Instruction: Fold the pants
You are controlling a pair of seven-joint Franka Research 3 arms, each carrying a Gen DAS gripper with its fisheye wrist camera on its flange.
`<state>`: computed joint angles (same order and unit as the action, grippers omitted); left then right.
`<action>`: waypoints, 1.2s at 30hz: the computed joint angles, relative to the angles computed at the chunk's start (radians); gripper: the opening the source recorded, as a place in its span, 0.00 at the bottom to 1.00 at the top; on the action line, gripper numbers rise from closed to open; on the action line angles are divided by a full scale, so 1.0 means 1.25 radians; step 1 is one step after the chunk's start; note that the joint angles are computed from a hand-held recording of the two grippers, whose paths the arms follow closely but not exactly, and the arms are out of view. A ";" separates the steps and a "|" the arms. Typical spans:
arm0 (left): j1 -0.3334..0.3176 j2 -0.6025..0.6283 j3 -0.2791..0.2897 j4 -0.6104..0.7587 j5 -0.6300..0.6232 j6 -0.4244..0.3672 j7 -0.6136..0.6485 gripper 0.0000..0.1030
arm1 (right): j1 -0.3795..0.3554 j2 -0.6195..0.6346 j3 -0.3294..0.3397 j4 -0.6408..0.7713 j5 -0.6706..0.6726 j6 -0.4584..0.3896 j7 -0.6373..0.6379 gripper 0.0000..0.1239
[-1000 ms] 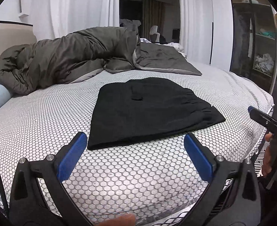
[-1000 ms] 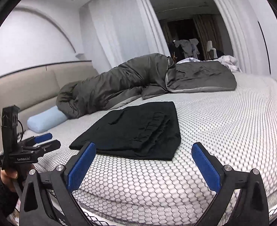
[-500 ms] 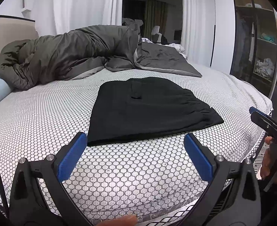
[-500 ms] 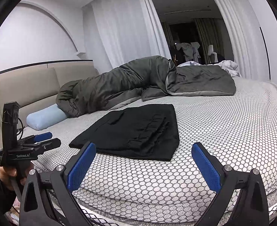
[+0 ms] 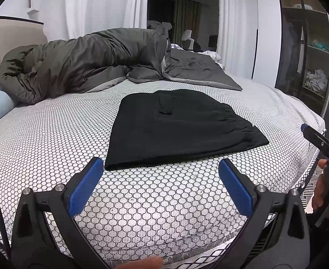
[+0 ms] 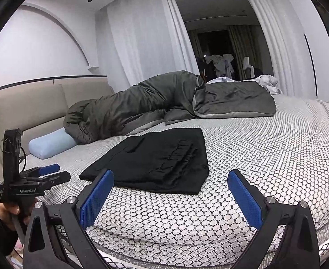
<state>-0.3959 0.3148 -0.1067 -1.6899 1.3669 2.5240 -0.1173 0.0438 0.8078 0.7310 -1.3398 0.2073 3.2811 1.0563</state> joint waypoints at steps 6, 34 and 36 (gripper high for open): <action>0.002 0.003 0.002 -0.002 -0.006 0.003 -0.005 0.99 | 0.007 0.004 -0.006 0.005 -0.001 0.003 0.005 0.83; -0.003 0.007 0.004 0.001 0.005 -0.010 -0.021 0.99 | 0.015 0.008 -0.018 0.005 -0.046 0.017 0.044 0.83; -0.001 0.006 0.003 0.000 0.003 -0.008 -0.023 0.99 | 0.016 0.008 -0.020 0.006 -0.048 0.018 0.045 0.83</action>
<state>-0.3975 0.3229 -0.1025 -1.6895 1.3702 2.5145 -0.1465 0.0644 0.8181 0.7065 -1.3325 0.1475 3.3039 1.1124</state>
